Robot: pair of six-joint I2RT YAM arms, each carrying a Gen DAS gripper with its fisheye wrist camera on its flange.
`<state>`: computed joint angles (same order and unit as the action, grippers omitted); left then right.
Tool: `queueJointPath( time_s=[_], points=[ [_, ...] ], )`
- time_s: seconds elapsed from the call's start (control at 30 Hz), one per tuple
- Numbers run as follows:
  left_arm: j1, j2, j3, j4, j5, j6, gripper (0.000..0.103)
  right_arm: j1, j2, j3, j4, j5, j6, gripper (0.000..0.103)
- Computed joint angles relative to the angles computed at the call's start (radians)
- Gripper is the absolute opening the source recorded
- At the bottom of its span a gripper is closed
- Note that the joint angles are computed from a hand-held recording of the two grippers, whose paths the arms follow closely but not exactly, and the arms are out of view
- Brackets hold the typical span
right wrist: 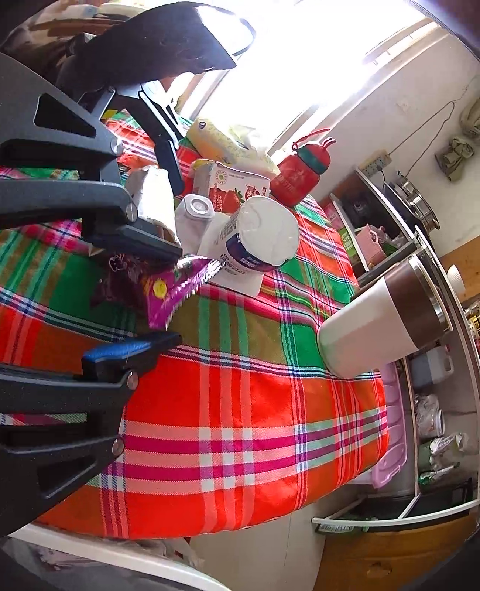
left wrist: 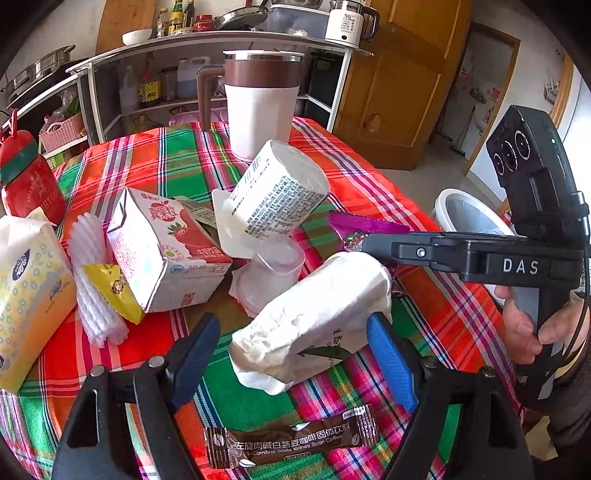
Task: Collect trash
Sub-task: 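Grasp the purple snack wrapper with the right tool while the left tool grasps the paper bag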
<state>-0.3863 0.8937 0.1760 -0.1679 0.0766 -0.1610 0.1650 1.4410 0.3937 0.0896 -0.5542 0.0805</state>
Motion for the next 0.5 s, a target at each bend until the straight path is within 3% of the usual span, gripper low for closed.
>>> queueJointPath(
  time_s=[0.5],
  points=[
    [-0.114, -0.027, 0.003, -0.014, -0.044, -0.101, 0.05, -0.115, -0.133, -0.08, -0.031, -0.033, -0.02, 0.03]
  ],
)
